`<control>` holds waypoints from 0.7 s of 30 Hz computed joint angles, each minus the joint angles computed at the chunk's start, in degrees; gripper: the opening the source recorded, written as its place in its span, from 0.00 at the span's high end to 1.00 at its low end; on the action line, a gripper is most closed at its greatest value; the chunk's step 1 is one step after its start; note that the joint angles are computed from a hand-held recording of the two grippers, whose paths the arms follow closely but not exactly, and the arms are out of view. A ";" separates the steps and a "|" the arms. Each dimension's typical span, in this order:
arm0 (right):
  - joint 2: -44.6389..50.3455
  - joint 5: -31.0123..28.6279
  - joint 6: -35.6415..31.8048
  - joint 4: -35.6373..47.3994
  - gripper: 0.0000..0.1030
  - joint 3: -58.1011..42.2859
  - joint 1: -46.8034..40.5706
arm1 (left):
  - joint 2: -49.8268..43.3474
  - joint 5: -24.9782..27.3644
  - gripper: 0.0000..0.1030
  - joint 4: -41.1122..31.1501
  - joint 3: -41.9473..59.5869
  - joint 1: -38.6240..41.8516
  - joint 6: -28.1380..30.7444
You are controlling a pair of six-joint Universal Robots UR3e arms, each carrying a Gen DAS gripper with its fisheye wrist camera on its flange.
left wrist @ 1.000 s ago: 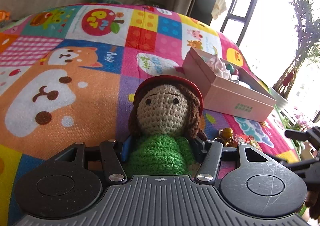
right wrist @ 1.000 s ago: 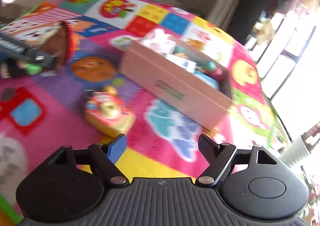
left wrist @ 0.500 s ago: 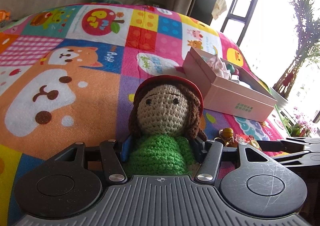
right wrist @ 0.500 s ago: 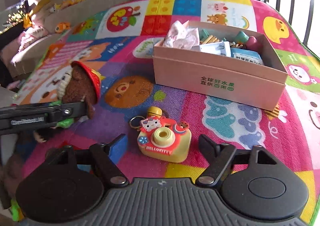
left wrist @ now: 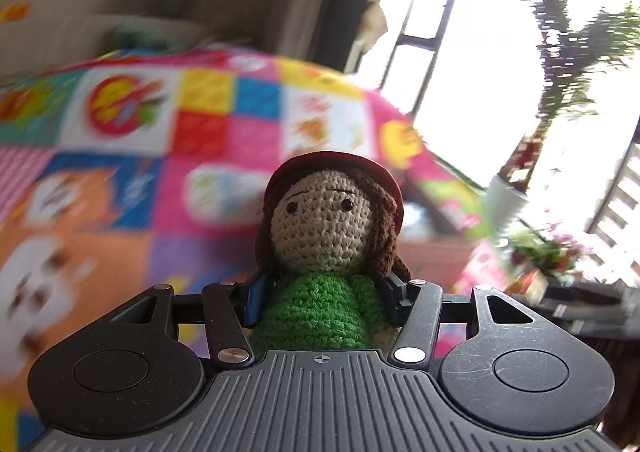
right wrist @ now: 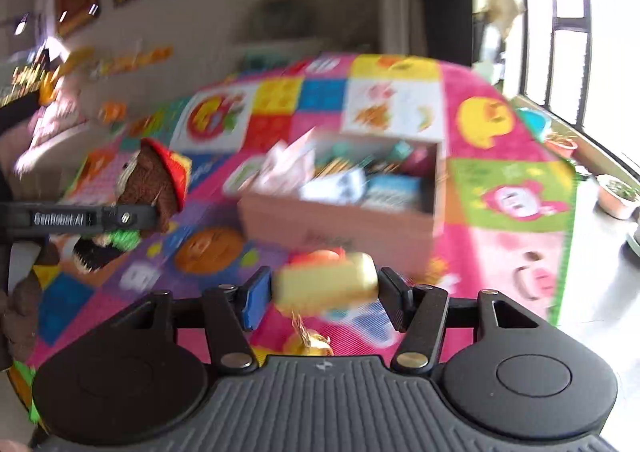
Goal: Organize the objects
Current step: 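Lower the doll into the box while the right gripper carries the keychain over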
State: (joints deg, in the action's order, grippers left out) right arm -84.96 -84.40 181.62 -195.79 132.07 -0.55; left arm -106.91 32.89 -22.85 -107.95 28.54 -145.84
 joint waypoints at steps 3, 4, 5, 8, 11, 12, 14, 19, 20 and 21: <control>-2.28 4.07 1.51 -6.34 0.45 4.88 -5.06 | -6.48 1.71 0.43 2.19 11.90 -9.05 -9.94; -2.56 4.84 2.03 -8.51 0.45 6.30 -6.23 | -9.47 3.03 0.42 4.45 15.85 -11.95 -13.54; -2.62 5.67 2.35 -10.12 0.45 7.36 -7.22 | -13.49 5.06 0.42 7.29 20.75 -15.39 -18.02; -3.39 8.25 2.05 -12.70 0.45 10.20 -10.33 | -24.88 12.83 0.42 8.13 36.67 -23.58 -25.88; -5.05 11.07 1.10 -14.88 0.45 13.86 -14.19 | -33.88 21.41 0.42 -3.17 52.58 -28.67 -31.14; -5.33 11.89 0.88 -15.53 0.45 14.85 -15.37 | -35.91 22.91 0.40 -7.38 56.39 -29.52 -31.69; -5.67 13.37 0.44 -16.08 0.45 16.30 -17.79 | -36.50 27.35 0.34 -8.44 57.12 -31.28 -28.64; -3.80 14.11 0.58 -17.43 0.45 16.88 -19.94 | -32.24 27.47 0.33 -10.91 52.31 -30.16 -22.29; -3.80 14.41 0.50 -17.80 0.45 17.30 -20.30 | -31.15 25.56 0.34 -11.33 51.04 -28.88 -22.19; -3.43 14.57 0.52 -18.08 0.45 17.22 -20.41 | -29.89 24.01 0.35 -10.71 49.29 -27.96 -22.25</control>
